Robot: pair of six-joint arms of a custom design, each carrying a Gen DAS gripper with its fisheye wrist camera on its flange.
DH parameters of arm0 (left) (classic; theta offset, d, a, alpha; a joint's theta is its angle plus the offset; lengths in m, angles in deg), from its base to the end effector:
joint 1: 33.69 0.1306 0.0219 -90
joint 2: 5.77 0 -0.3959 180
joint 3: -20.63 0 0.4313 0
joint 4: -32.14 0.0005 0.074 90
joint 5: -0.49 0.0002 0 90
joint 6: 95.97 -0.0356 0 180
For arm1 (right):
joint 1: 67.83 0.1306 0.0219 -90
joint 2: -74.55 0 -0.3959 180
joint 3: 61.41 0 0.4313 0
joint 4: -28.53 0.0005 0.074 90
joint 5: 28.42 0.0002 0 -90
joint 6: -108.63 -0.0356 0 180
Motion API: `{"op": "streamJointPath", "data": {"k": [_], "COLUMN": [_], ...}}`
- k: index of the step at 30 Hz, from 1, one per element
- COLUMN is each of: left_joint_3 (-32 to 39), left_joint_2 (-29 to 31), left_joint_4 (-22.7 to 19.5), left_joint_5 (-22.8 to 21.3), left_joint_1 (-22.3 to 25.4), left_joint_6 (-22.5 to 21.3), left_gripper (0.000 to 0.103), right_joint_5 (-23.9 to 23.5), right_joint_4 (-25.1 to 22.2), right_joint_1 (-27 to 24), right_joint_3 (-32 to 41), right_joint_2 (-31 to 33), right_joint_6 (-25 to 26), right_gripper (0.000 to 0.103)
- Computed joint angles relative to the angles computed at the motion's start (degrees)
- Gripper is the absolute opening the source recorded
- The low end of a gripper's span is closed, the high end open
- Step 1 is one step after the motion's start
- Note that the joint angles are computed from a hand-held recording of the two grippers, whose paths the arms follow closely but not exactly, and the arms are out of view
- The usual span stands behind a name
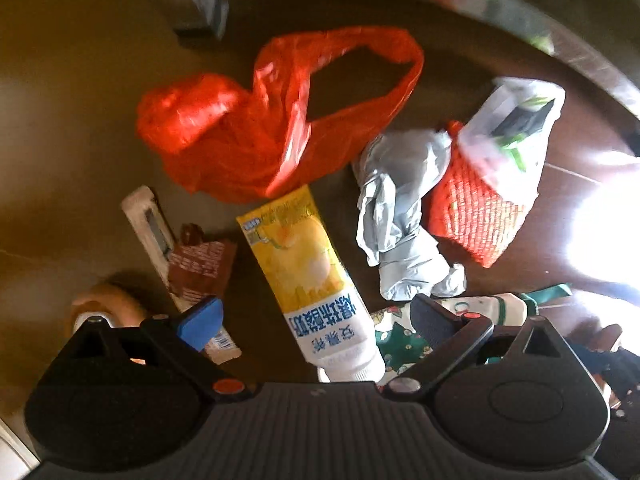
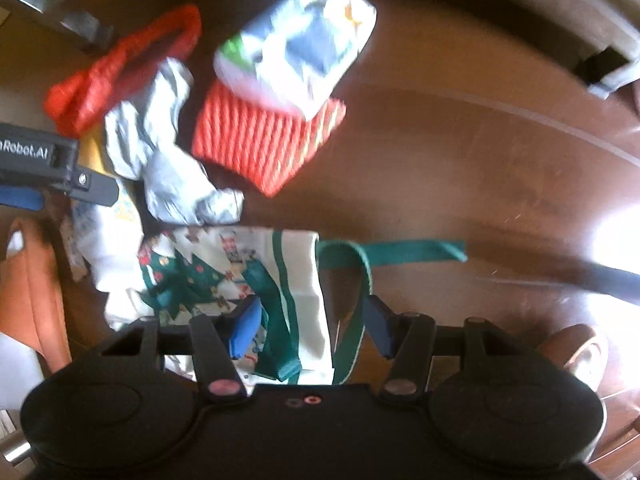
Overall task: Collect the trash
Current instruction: 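Grasp the yellow tube with the left tool while the right tool grasps the white Christmas bag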
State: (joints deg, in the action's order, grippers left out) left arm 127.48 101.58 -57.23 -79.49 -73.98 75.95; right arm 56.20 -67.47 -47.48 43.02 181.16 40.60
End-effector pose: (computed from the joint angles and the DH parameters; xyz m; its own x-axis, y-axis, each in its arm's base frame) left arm 0.4314 -0.3745 0.3957 -0.7380 -0.6525 0.1719 -0.6657 0.7458 -0.0267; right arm 0.5150 0.1940 0.3853 -0.7358 -0.6702 0.0972 -0.6567 0.7412 0.1393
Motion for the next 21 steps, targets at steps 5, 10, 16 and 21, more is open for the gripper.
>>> {"op": "streamJointPath", "data": {"k": [5,10,16,21], "left_joint_3": [-2.1,-3.7,-5.4,-6.5], "left_joint_2": [0.8,0.7,0.2,0.0], "left_joint_4": [2.3,4.1,5.0,5.8], "left_joint_5": [1.7,2.7,4.1,5.8], "left_joint_1": [0.0,-0.3,0.3,0.9], "left_joint_6": [-0.6,-0.8,0.5,1.7], "left_gripper": [0.1,0.1,0.068,0.051], "right_joint_5": [0.5,-0.8,0.5,0.2], "right_joint_4": [2.5,3.2,3.5,1.8], "right_joint_1": [1.0,1.2,1.6,1.6], "right_joint_3": [-3.0,-3.9,-4.7,-3.4], "right_joint_2": [-0.3,0.1,0.0,0.0], "right_joint_6": [-0.3,-2.1,-0.4,-0.1], "right_gripper": [0.056,0.055,0.036,0.001]}}
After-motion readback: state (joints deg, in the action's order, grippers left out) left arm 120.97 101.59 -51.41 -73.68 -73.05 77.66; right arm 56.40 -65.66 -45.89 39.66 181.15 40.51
